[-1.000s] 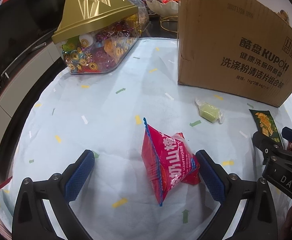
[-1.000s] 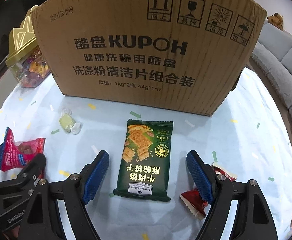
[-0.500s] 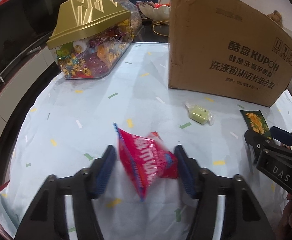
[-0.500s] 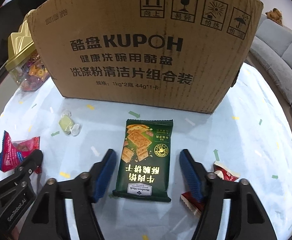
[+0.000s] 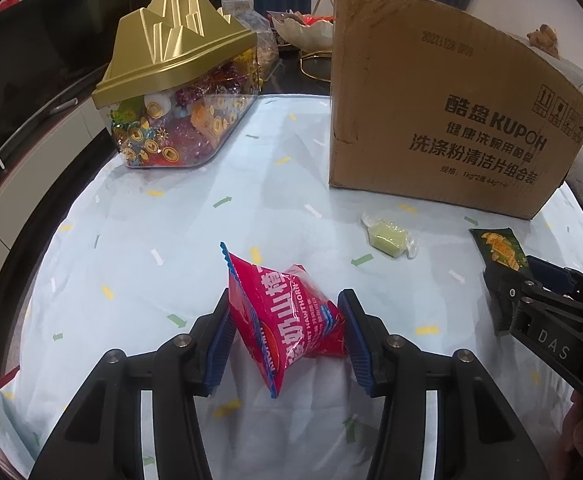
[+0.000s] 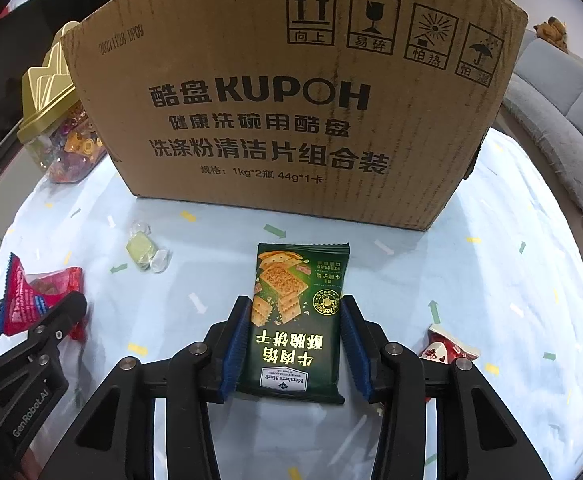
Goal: Organize snacks
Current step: 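Close the left tool on the red-pink bag while the right tool grips the green cracker pack, then lift the red-pink bag and green cracker pack and carry both over the box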
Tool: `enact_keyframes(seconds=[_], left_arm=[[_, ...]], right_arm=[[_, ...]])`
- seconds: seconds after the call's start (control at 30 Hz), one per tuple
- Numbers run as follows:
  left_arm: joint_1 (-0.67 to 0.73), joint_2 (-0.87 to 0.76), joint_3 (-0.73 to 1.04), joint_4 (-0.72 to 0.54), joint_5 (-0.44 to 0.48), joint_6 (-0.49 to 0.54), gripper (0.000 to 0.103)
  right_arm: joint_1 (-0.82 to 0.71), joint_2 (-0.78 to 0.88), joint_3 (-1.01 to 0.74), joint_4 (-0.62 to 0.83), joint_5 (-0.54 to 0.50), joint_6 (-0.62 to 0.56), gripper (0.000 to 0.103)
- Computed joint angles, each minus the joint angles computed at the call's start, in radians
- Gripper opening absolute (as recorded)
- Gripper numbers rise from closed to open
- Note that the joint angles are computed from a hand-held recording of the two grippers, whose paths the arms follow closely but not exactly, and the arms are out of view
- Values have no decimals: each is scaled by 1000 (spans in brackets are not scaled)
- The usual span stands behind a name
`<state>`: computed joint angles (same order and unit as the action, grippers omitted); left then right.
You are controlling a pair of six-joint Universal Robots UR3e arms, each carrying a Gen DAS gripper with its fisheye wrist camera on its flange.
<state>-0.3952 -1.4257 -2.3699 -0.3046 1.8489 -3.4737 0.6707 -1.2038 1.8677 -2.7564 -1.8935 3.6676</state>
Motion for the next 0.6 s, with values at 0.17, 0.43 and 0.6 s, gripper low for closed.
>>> enact_keyframes(seconds=[0.17, 0.43, 0.6], left_arm=[[-1, 10, -4, 1, -3, 4, 50], [-4, 57, -5, -31, 6, 3, 50], [-18, 104, 5, -77, 20, -5, 49]], right_arm=[[11, -24, -4, 16, -11, 6, 45], [39, -79, 13, 39, -38, 22, 45], [59, -123, 16, 70, -58, 32, 45]])
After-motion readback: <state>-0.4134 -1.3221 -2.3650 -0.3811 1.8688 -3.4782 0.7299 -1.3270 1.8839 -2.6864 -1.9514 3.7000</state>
